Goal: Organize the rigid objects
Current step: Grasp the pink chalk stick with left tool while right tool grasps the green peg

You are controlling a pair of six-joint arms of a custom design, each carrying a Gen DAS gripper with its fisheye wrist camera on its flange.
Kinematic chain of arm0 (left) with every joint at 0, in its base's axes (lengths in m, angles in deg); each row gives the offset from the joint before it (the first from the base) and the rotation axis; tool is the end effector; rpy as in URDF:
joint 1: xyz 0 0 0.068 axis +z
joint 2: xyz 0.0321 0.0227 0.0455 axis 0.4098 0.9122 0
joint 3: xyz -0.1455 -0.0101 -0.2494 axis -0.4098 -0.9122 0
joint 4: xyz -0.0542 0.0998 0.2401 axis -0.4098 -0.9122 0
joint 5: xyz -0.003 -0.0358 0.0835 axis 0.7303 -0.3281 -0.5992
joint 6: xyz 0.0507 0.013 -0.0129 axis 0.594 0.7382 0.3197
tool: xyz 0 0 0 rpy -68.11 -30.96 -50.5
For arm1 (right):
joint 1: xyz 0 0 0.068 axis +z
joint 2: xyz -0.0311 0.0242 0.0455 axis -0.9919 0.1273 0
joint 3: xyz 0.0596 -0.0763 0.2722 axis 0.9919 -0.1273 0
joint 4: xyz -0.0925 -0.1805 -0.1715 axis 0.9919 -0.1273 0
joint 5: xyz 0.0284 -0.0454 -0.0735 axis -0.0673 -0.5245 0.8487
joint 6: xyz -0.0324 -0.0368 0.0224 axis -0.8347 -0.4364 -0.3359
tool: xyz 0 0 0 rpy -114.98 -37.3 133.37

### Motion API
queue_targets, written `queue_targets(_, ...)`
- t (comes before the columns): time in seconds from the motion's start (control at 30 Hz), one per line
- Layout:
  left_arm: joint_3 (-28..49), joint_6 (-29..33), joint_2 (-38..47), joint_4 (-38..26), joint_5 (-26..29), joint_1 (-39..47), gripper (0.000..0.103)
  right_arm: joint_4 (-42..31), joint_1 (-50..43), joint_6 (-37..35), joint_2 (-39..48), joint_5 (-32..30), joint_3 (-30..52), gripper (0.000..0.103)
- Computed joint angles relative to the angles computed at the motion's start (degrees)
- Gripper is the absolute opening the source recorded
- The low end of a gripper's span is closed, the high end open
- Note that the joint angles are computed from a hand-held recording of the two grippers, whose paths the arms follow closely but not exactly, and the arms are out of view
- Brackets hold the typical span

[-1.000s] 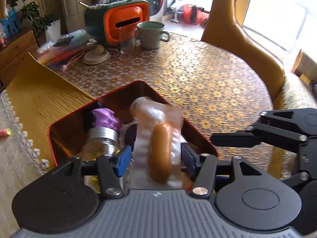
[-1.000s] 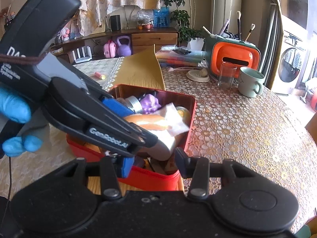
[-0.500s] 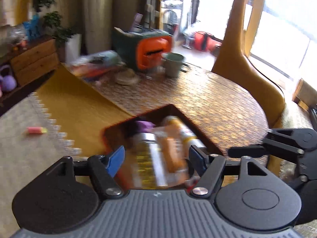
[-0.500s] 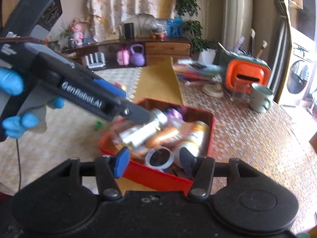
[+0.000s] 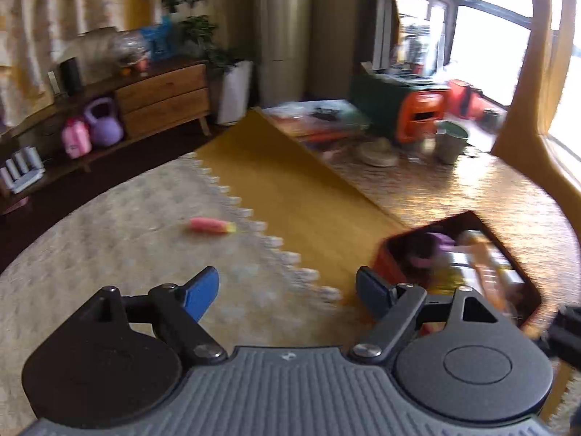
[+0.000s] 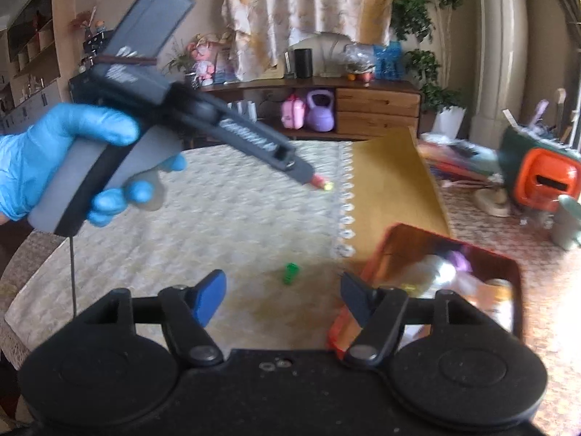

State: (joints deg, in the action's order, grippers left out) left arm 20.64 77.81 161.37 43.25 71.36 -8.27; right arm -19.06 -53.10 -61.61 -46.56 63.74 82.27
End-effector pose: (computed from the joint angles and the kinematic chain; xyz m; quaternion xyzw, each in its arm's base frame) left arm 0.3041 -0.1971 0.1858 0.3166 0.8647 -0.1281 0.3684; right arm 0.1033 0.0492 0.1428 -0.0713 0.8925 0.0651 0.4405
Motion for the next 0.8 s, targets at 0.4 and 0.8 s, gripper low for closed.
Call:
queue_targets(0.4, 18.39, 3.19, 23.85, 4.24, -6.57, 3.85, 0.085, 43.49, -0.86, 6.26, 52.39, 0.16, 2.64, 0.062)
queue_targets(0.8, 36.83, 3.47, 40.04, 1.94, -1.86, 5.48, 0.085, 49.26, -2.75, 4.01, 68.37, 0.07, 8.62, 0.051)
